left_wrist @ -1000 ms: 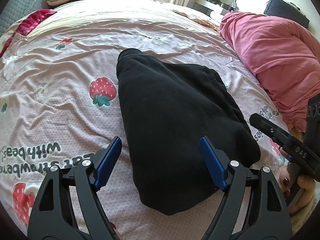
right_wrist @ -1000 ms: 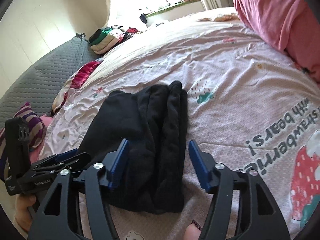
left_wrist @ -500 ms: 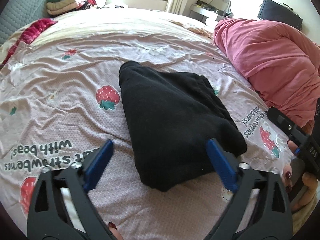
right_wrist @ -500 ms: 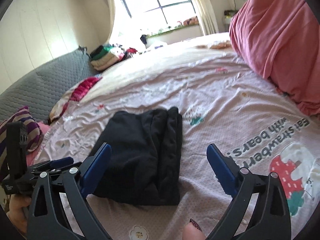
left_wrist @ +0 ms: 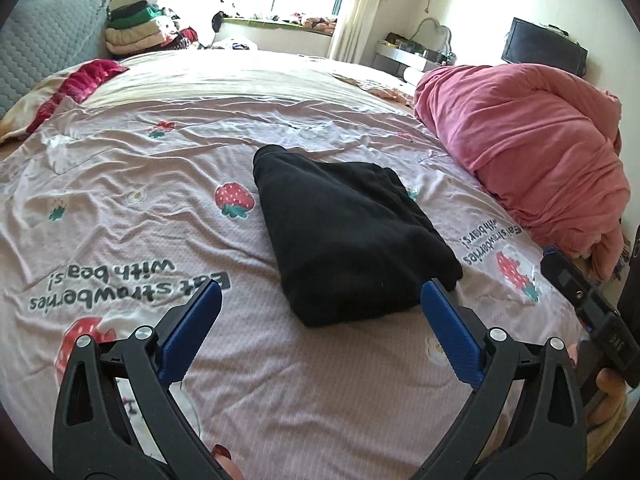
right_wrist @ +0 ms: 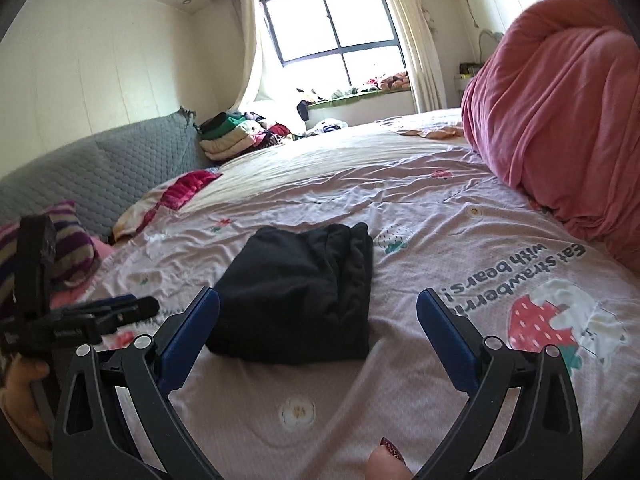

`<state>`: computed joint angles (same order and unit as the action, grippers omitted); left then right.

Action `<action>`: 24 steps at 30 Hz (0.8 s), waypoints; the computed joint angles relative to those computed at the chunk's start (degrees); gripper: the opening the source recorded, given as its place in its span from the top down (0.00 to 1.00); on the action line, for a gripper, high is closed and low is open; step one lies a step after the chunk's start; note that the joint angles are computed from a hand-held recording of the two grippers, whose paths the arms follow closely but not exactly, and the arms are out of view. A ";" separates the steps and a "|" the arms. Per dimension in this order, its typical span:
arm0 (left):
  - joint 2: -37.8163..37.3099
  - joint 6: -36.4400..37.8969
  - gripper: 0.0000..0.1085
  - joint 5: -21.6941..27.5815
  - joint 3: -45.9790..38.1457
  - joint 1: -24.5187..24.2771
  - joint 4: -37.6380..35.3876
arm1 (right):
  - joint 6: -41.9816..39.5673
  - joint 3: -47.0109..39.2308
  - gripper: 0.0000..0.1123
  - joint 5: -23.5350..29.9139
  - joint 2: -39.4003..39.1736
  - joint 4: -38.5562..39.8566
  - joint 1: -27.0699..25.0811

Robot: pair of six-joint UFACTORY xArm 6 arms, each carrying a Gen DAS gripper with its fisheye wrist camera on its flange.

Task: Fold small clothes
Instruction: 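Open both tools and pull them back from the folded shirt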

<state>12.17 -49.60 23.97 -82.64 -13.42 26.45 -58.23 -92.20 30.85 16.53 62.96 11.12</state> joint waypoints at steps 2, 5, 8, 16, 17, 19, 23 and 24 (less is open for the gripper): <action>-1.33 -2.00 0.14 -0.76 1.94 -0.09 2.56 | -2.07 3.02 0.12 -2.09 -1.90 1.01 0.63; -3.68 -5.79 0.14 -1.36 4.95 -0.32 8.00 | -6.93 6.79 0.12 -5.66 -4.33 4.69 1.65; -5.57 -9.43 0.14 -1.44 7.55 -0.41 11.87 | -9.58 9.69 0.12 -7.16 -6.28 5.99 2.31; -8.53 -12.55 0.14 -3.36 14.70 -0.96 13.05 | -5.30 17.45 0.12 -11.13 -9.41 0.35 4.54; -8.69 -13.59 0.14 -3.70 15.42 -0.91 13.41 | -4.75 18.12 0.12 -11.47 -9.63 0.39 4.65; -8.93 -14.35 0.14 -5.09 17.17 -0.65 12.67 | -5.07 19.18 0.12 -12.45 -9.94 1.55 4.89; -8.95 -16.22 0.14 -5.26 18.43 -0.29 14.65 | -11.42 20.69 0.12 -16.45 -10.56 7.13 6.38; -8.90 -17.66 0.14 -5.62 18.60 -0.04 16.35 | -12.02 20.64 0.12 -17.14 -10.44 7.43 6.67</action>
